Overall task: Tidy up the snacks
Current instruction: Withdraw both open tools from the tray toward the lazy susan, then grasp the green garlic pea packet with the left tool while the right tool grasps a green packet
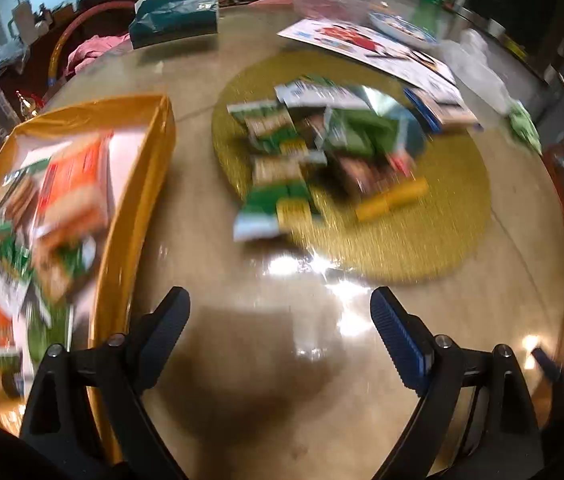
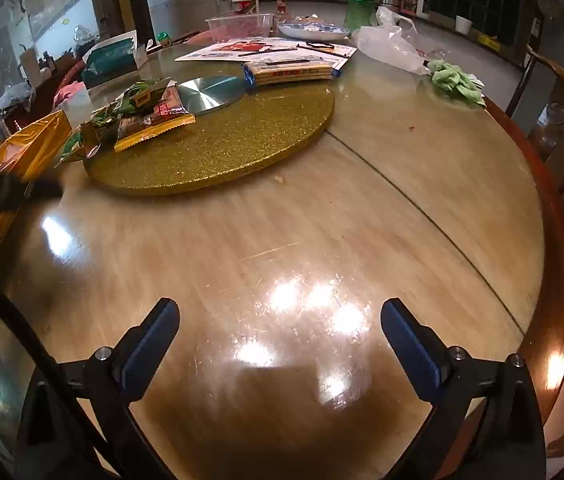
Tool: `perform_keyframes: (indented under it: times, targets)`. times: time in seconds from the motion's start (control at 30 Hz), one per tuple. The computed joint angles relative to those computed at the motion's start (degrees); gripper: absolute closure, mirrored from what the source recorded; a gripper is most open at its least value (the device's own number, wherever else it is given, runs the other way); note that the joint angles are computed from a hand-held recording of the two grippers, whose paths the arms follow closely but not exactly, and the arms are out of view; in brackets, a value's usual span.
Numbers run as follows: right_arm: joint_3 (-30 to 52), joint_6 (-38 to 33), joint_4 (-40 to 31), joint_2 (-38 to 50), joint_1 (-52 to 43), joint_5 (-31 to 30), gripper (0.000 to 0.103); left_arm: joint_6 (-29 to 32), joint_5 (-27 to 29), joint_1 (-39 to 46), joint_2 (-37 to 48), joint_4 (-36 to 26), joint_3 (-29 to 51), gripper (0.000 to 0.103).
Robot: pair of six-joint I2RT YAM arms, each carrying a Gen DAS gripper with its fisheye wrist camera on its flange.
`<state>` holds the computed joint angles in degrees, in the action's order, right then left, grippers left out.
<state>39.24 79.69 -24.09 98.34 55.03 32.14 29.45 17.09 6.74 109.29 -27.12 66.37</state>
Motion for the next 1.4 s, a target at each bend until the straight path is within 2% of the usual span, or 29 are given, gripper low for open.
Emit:
perform_keyframes:
  times: [0.17, 0.23, 0.3, 0.33, 0.4, 0.5, 0.63, 0.67, 0.8, 0.9, 1.0, 1.1, 1.27, 1.33, 1.4]
  targets:
    - [-0.4, -0.77, 0.54, -0.24, 0.05, 0.12, 0.001, -5.94, -2.64, -3.45, 7.47, -2.33, 10.99, 0.013]
    - [-0.34, -0.85, 0.5, -0.23, 0.03, 0.11, 0.001, -7.37, -3.11, -3.98, 8.64, -1.37, 12.09, 0.023]
    - [-0.32, -0.93, 0.49, -0.24, 0.02, 0.11, 0.001, -8.12, -3.52, -4.34, 10.86, -3.2, 14.49, 0.054]
    - [-0.37, -1.05, 0.55, -0.27, 0.01, 0.07, 0.001, -7.88, -3.27, -4.31, 11.83, -4.57, 15.39, 0.061]
    - [-0.35, -1.07, 0.53, -0.26, -0.02, 0.03, 0.001, -6.51, -3.95, -4.26, 9.48, -0.25, 11.04, 0.062]
    - [-0.38, -1.47, 0.59, -0.38, -0.24, -0.23, 0.001, -3.52, -3.32, -2.94, 5.97, 2.64, 5.0, 0.063]
    - [0.12, -5.57, 2.55, 0.05, -1.46, -1.14, 0.002, 4.08, -1.69, 0.59, -1.42, 7.14, -6.55, 0.064]
    - [0.29, -8.15, 3.85, 0.22, -2.12, -1.7, 0.002, 7.22, -1.04, 2.19, -4.24, 8.51, -10.62, 0.064]
    - [1.85, -21.97, 10.41, 1.8, -6.2, -5.46, 0.003, 16.14, 2.81, 8.26, -10.26, 7.71, -18.36, 0.064]
    - [4.97, -32.24, 13.49, 3.72, -10.6, -9.79, 0.012, 22.68, 5.61, 12.86, -14.21, 7.19, -23.27, 0.064]
    - [9.4, -39.77, 15.21, 6.66, -15.57, -13.7, 0.025, 27.54, 7.53, 16.64, -16.02, 5.2, -25.19, 0.064]
    - [13.56, -45.28, 16.26, 7.63, -20.71, -16.66, 0.026, 30.68, 8.69, 19.28, -16.26, 3.25, -25.34, 0.064]
    - [23.39, -53.56, 16.65, 10.32, -26.01, -19.21, 0.027, 32.13, 9.78, 20.86, -15.36, 1.37, -24.26, 0.064]
    - [28.6, -55.65, 15.24, 13.48, -27.51, -20.57, 0.034, 32.39, 10.0, 21.03, -15.42, 1.33, -24.36, 0.064]
    - [33.65, -57.04, 13.03, 17.6, -29.07, -22.72, 0.035, 32.51, 10.28, 21.25, -15.07, 0.81, -23.95, 0.064]
